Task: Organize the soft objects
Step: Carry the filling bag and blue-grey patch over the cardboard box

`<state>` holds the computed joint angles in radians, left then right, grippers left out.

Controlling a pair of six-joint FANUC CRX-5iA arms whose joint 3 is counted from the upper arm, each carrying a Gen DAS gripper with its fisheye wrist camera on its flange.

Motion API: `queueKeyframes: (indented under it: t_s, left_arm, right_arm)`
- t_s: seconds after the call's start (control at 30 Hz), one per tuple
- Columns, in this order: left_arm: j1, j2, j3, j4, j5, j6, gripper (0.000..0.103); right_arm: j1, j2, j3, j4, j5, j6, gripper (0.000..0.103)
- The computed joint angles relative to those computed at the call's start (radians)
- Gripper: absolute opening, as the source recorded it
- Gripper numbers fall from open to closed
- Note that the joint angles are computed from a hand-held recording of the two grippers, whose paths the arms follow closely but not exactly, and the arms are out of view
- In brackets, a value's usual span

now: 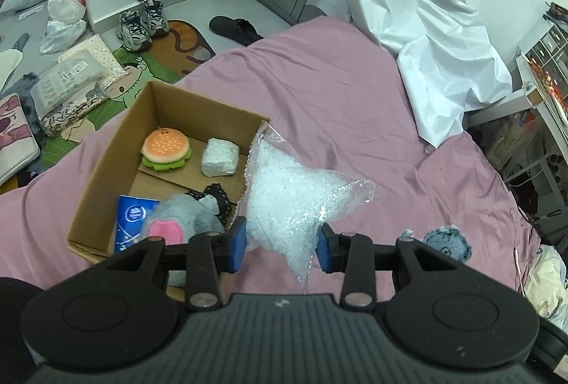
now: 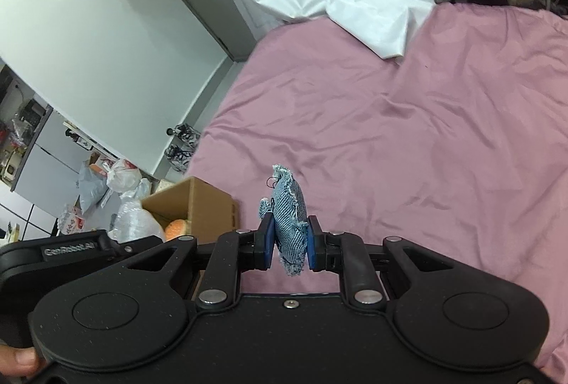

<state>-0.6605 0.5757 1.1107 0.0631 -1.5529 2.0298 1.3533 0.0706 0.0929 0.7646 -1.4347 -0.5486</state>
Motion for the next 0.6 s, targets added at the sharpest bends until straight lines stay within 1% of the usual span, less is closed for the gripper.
queueKeyframes:
  t_s: [0.13,0.3,0.43,0.5,0.6]
  left_arm:
    - [0.017,-0.03,-0.045,0.009,0.021,-0.009,0.038]
    - [0.044,-0.068,-0.097,0.022,0.05,-0.022,0.038]
    - [0.072,-0.09,-0.132,0.041,0.064,-0.017,0.038]
    - [0.083,-0.097,-0.138,0.037,0.066,-0.023,0.038]
    - [0.105,-0.109,-0.154,0.046,0.074,-0.03,0.038]
  right_arm:
    - [0.006,0.031,0.05,0.025,-0.02,0.033,0.018]
    - [0.01,0.051,0.085,0.039,-0.036,0.041,0.018]
    - [0.005,0.089,0.145,0.055,-0.044,0.079,0.018]
    - [-0.001,0.115,0.187,0.057,-0.053,0.114,0.018]
    - [-0.002,0.127,0.205,0.076,-0.052,0.118,0.018]
